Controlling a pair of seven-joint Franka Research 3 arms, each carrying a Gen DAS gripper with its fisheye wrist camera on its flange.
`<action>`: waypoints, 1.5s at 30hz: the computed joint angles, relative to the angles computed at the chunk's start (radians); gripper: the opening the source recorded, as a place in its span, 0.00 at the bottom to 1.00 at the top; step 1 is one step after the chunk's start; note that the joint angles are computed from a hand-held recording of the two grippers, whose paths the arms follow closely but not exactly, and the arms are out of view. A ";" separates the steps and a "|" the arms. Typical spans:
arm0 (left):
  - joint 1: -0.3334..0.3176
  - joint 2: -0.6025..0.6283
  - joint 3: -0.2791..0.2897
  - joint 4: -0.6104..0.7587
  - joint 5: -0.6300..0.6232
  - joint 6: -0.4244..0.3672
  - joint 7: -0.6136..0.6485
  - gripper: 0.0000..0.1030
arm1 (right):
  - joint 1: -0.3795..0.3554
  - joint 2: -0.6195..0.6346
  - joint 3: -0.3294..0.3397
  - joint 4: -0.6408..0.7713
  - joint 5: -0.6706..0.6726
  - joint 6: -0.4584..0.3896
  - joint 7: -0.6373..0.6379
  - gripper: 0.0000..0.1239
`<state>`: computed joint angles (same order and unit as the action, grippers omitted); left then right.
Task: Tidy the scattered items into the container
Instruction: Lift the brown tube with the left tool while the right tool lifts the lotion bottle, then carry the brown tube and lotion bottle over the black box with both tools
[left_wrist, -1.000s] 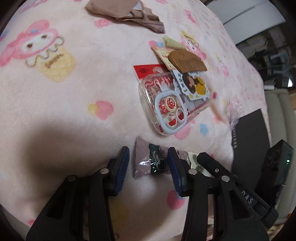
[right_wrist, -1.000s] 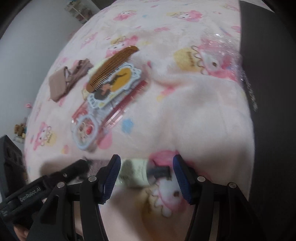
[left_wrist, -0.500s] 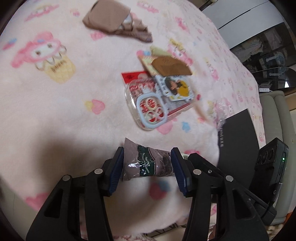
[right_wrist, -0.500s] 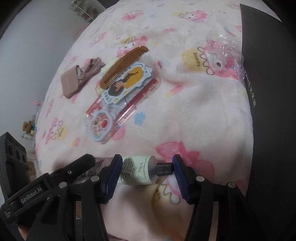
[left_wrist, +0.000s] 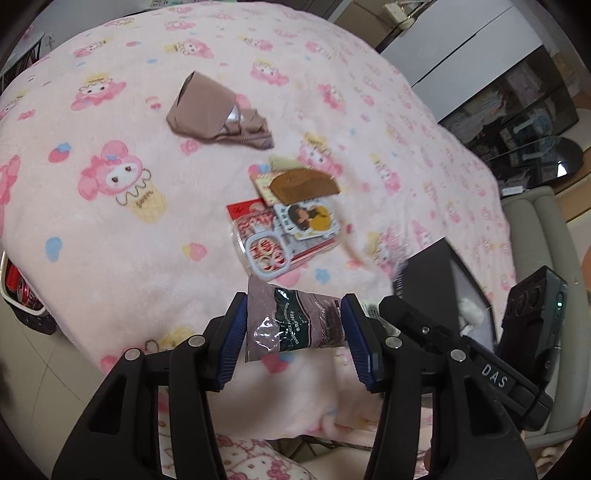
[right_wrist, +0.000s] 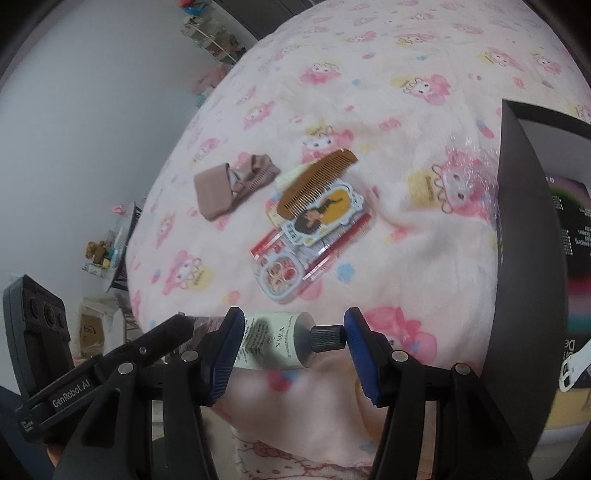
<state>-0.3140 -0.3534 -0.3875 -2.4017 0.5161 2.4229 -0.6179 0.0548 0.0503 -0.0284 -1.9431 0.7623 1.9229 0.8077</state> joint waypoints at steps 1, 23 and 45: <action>0.002 -0.005 -0.004 0.006 0.009 -0.003 -0.005 0.49 | -0.003 -0.002 -0.002 0.007 0.008 -0.008 -0.004 0.43; -0.067 0.497 0.092 0.571 0.160 0.094 0.261 0.49 | -0.212 0.100 -0.088 0.261 0.119 -0.063 -0.063 0.43; -0.180 0.941 0.181 1.064 -0.136 0.204 0.683 0.50 | -0.386 0.251 -0.080 0.418 0.061 -0.033 -0.116 0.43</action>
<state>-0.4939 0.5881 -0.2063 -1.3379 0.3803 2.6265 0.0654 -0.3313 0.3009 -0.1082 -1.5251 0.8233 1.8900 0.6913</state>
